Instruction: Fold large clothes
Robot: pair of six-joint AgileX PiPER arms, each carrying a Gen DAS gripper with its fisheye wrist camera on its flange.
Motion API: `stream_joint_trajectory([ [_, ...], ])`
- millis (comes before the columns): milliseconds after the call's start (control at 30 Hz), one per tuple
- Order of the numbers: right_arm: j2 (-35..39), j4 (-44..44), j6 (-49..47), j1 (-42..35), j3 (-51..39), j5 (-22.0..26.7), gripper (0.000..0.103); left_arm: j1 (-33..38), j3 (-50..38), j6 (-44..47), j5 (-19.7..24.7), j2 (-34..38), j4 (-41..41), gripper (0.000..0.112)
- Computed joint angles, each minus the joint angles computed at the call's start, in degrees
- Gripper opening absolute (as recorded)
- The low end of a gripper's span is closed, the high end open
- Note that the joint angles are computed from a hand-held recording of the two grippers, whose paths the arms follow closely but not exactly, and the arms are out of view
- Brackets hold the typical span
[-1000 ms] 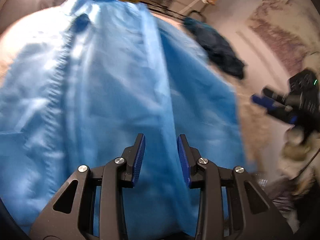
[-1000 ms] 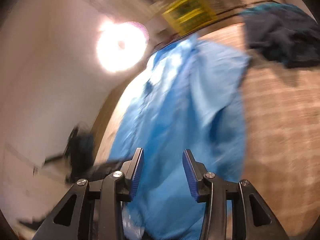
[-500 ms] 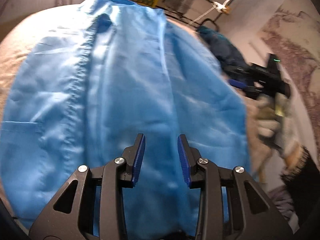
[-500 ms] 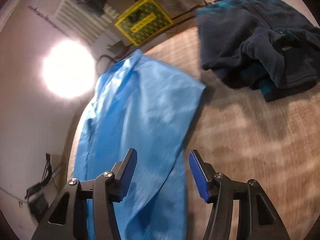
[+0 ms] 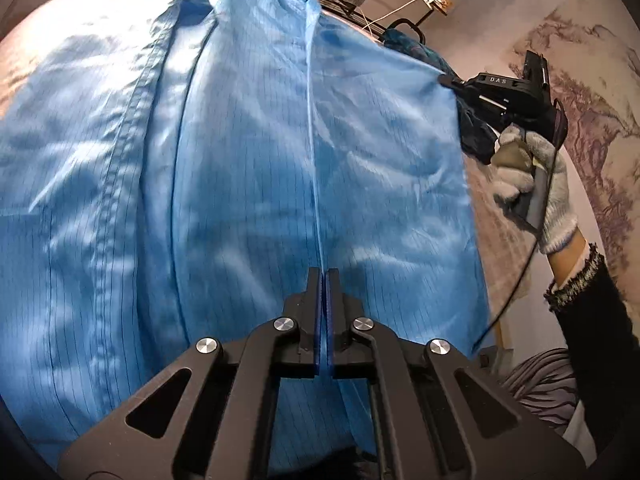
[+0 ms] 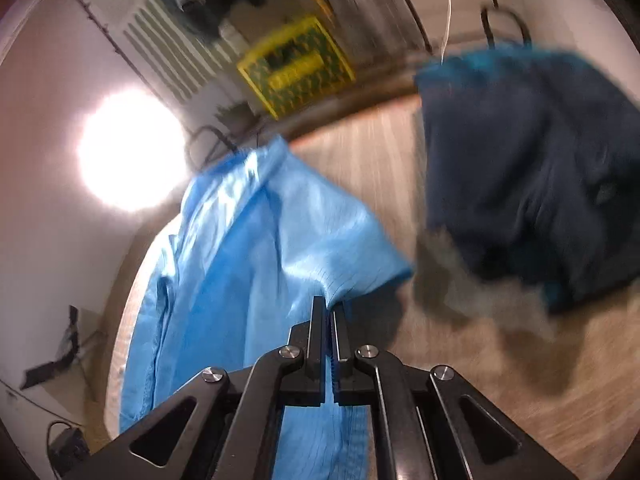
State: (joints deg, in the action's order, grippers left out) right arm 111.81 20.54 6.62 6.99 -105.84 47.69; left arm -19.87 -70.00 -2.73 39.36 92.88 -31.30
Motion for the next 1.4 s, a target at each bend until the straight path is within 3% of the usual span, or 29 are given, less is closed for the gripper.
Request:
stream_joint_trajectory([
  [100, 0.81, -2.99, 4.21, -0.54, -0.17, -1.13, 0.000, -2.67, 0.35, -4.30, -0.77, 0.30, 6.19, 0.000],
  [233, 3.90, -2.49, 6.16, -1.08, -3.98, 5.04, 0.008, -4.54, 0.12, -7.02, -0.95, -0.58, 11.29, 0.000],
  [333, 0.56, 0.66, 4.15, -2.04, -1.85, 5.77, 0.041, -3.71, 0.57, -3.40, -0.21, -1.28, 7.10, 0.000],
  [567, -16.21, 11.05, -7.43, -4.52, 14.47, 7.44, 0.041, -3.80, 3.40, -1.80, -0.05, -6.54, 5.45, 0.001],
  [633, -22.58, 12.24, -10.14, -4.52, 21.25, 8.06, 0.041, -4.35, 5.66, -2.34, -0.16, -8.84, 4.60, 0.007],
  [700, -27.77, 14.79, -12.06, -4.74, 27.72, 8.34, 0.042, -5.34, 8.18, -2.87, -0.69, -10.68, 3.23, 0.022],
  [767, -33.04, 19.22, -14.26, -5.01, 35.97, 8.79, 0.043, -6.68, 10.21, -3.44, -1.42, -11.76, 1.89, 0.027],
  [867, -37.61, 22.36, -14.46, -2.81, 46.03, 9.18, 0.043, -9.09, 12.44, -5.88, -2.58, -12.63, 1.93, 0.027],
  [1033, -37.65, 21.69, -12.37, 4.35, 52.65, 5.85, 0.043, -11.43, 16.39, -5.54, -5.84, -13.07, -2.99, 0.026],
  [1067, -37.12, 21.99, -12.25, 5.10, 53.13, 5.44, 0.043, -11.61, 17.05, -4.89, -6.70, -13.13, -4.33, 0.022],
  [1100, -36.65, 22.91, -12.65, 5.60, 53.76, 4.97, 0.043, -11.36, 17.24, -3.28, -6.53, -12.90, -6.30, 0.009],
  [1167, -36.32, 24.41, -13.66, 6.53, 54.35, 3.29, 0.038, -10.72, 17.31, 0.30, -5.66, -11.96, -10.56, 0.004],
  [1200, -35.74, 24.42, -13.86, 7.08, 53.79, 2.85, 0.028, -10.97, 17.33, 0.42, -5.87, -11.64, -11.06, 0.003],
  [1233, -35.30, 24.73, -14.36, 7.43, 53.33, 2.96, 0.005, -11.33, 17.30, 0.18, -5.96, -11.56, -10.94, 0.002],
  [1267, -35.26, 22.75, -12.64, 8.35, 52.58, 2.86, 0.000, -11.58, 17.21, 0.26, -5.84, -11.68, -11.31, 0.001],
  [1333, -36.51, 17.03, -8.17, 9.98, 51.15, 2.62, 0.000, -11.48, 17.71, 2.98, -5.72, -12.69, -15.62, 0.001],
  [1400, -38.81, 12.65, -4.71, 10.47, 49.88, 3.32, 0.000, -12.58, 17.33, 1.55, -6.10, -13.73, -14.21, 0.001],
])
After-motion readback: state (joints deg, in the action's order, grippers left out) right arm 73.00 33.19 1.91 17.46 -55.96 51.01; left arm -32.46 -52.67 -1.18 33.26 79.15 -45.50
